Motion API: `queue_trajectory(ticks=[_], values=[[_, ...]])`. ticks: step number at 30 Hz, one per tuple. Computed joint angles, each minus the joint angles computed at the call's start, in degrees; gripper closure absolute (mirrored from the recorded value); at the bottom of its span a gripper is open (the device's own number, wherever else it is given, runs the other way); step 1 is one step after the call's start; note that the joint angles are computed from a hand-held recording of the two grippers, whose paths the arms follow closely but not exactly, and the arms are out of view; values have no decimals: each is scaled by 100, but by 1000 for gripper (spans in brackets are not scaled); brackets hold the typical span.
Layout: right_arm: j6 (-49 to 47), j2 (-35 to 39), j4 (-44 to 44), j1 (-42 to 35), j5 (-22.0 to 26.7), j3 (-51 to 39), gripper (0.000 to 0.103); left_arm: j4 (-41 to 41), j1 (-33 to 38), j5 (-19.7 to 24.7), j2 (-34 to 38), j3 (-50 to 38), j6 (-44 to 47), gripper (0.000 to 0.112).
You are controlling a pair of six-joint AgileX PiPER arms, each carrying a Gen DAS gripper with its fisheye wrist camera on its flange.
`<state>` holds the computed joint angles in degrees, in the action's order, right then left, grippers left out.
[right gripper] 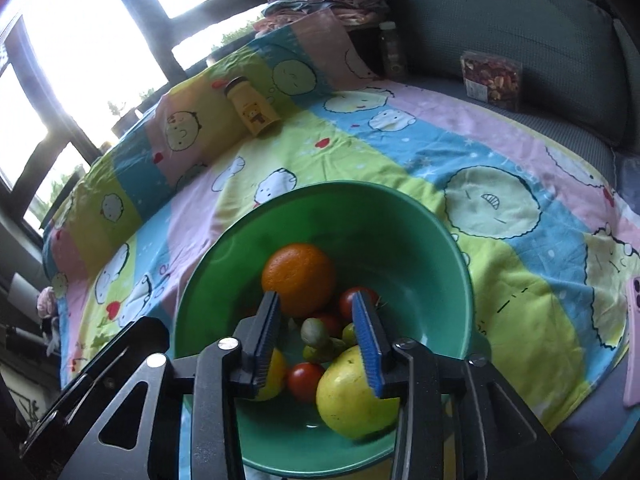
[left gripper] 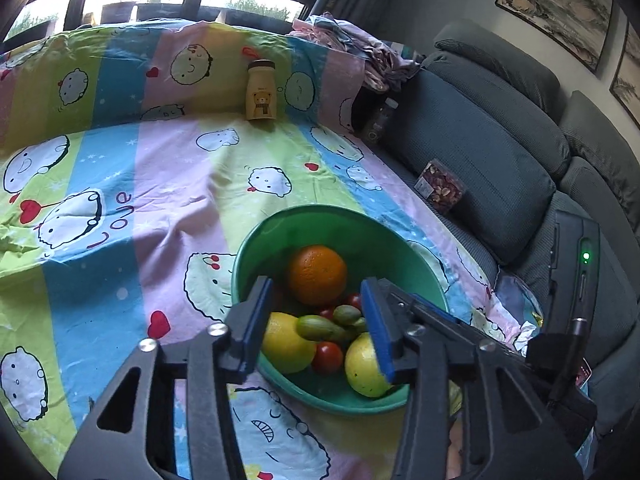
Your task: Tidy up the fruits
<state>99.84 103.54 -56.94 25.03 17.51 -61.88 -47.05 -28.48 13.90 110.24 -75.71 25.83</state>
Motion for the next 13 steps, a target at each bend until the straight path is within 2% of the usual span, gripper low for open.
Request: queue_trajectory(ticks=[1,2,3,5,9,13], values=[[358,-63,-327,12,13,94,45,-225,27,-7,-29,44,190,40],[754,-121,-700,17,-6,195,43,-676,65,1,-70,113,610,30],[1030,-171,-958,17,-12,259,40,-931,78,-31,-115,179,837,27],[1254,-225,-1139,26,60,304,34,-805,99,-7,-187,227,691,19],[1352,-255,-1230,112,342,296,31,-483,78,-99,-317,358,435,17],[1439,-283,-1348,106,313,333,26,-610,125,-72,-371,439,593,17]])
